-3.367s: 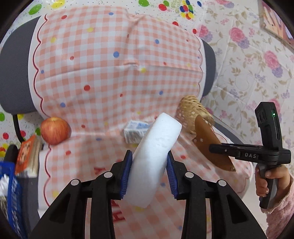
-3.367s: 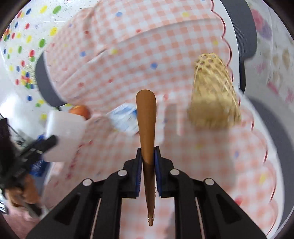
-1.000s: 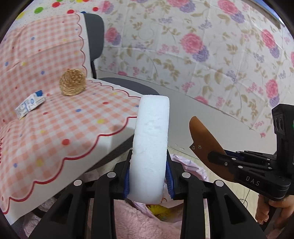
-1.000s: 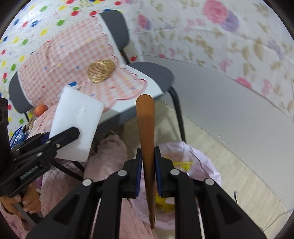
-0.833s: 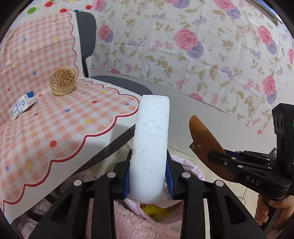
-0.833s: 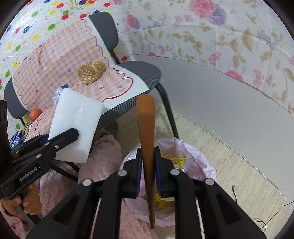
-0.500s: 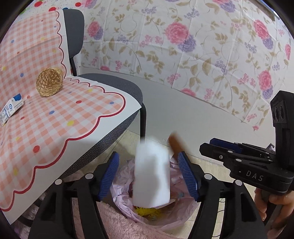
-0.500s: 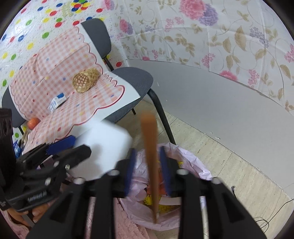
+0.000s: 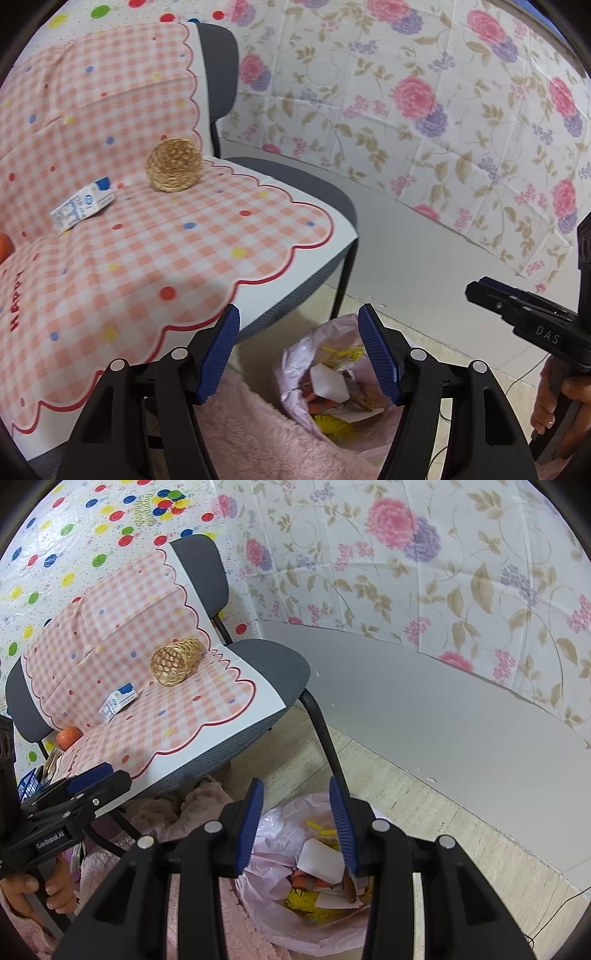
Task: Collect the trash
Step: 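Open both tools to drop the items into the bag, then return both tools to the chair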
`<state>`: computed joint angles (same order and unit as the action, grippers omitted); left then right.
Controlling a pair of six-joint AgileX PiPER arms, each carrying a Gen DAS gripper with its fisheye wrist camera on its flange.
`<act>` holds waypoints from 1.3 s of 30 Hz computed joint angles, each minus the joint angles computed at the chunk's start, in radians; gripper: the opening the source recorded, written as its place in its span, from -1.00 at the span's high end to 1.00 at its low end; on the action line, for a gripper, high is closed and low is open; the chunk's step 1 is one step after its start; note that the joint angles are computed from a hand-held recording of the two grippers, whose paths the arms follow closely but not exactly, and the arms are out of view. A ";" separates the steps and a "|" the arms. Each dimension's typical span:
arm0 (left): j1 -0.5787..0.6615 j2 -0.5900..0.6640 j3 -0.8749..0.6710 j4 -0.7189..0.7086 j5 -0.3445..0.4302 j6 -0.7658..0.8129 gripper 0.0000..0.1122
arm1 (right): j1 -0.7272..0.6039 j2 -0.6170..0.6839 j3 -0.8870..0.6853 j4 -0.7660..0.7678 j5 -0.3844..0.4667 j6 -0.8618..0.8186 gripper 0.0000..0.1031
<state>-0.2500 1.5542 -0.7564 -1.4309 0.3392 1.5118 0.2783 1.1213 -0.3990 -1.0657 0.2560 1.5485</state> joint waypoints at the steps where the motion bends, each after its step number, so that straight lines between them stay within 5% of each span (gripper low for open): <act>1: 0.017 -0.006 0.003 0.009 0.003 -0.001 -0.20 | 0.010 0.003 -0.007 -0.004 0.005 0.006 0.28; 10: 0.184 -0.019 -0.029 0.072 0.016 -0.040 -0.24 | 0.084 0.162 -0.172 -0.028 -0.019 -0.020 0.28; 20: 0.346 0.105 -0.217 0.281 -0.025 -0.248 -0.41 | 0.090 0.419 -0.486 0.331 -0.062 -0.490 0.22; 27: 0.330 0.327 -0.533 0.763 -0.050 -0.787 -0.46 | 0.054 0.632 -0.771 0.758 -0.018 -0.981 0.18; 33: 0.293 0.569 -0.904 1.210 0.090 -1.296 -0.46 | 0.012 0.829 -1.062 1.002 0.088 -1.242 0.11; 39: 0.265 0.771 -1.244 1.384 0.281 -1.476 -0.46 | -0.018 0.986 -1.312 1.126 0.191 -1.345 0.07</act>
<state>0.0147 2.3252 -2.0006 -0.0465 0.6206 0.0360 0.2601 2.1072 -1.7111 0.0599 0.4474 0.2039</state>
